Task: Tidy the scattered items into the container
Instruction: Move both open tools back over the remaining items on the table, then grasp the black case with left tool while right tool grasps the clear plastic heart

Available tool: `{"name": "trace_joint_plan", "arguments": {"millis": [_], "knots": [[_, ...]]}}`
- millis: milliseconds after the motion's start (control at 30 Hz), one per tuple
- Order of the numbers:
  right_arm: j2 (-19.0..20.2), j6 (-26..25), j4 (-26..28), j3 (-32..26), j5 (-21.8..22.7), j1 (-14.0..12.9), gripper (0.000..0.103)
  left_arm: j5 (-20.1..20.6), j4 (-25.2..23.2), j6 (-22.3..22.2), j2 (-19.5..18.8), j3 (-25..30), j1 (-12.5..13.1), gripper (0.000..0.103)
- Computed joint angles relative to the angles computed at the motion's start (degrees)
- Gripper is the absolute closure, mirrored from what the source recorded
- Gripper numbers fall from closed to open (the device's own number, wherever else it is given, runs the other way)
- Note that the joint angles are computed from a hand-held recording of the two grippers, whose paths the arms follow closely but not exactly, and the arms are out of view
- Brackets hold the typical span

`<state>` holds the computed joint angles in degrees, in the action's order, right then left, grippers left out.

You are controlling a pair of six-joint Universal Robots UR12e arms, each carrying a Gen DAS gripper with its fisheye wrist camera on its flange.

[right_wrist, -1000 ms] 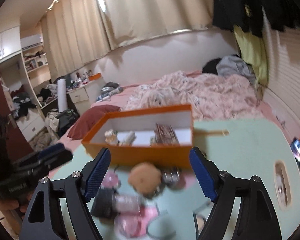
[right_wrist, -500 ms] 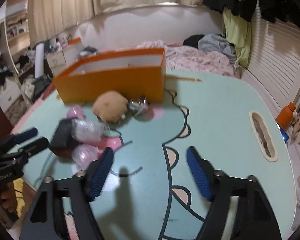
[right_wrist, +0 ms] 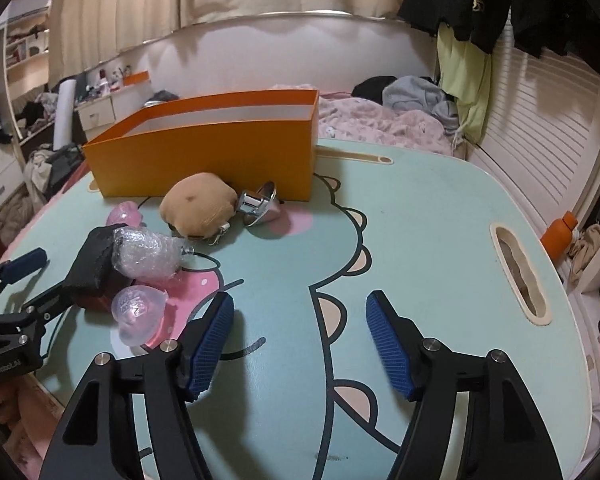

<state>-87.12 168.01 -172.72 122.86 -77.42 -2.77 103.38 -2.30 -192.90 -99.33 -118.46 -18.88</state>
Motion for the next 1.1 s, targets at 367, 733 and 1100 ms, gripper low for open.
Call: {"name": "trace_joint_plan", "arguments": {"millis": [367,733,1100], "knots": [[-0.1,0.1,-0.1,0.1,0.6,-0.2,0.034,-8.2,3.5,1.2,1.5,0.0,0.7,0.019],[-0.2,0.5,-0.2,0.3,2.1,-0.7,0.034,-11.3,-3.8,0.8,-2.2,5.9,0.2,0.042],[-0.2,0.4,0.0,0.3,2.3,-0.8,0.034,-12.0,-1.8,-2.7,-0.7,3.1,2.2,0.054]]}}
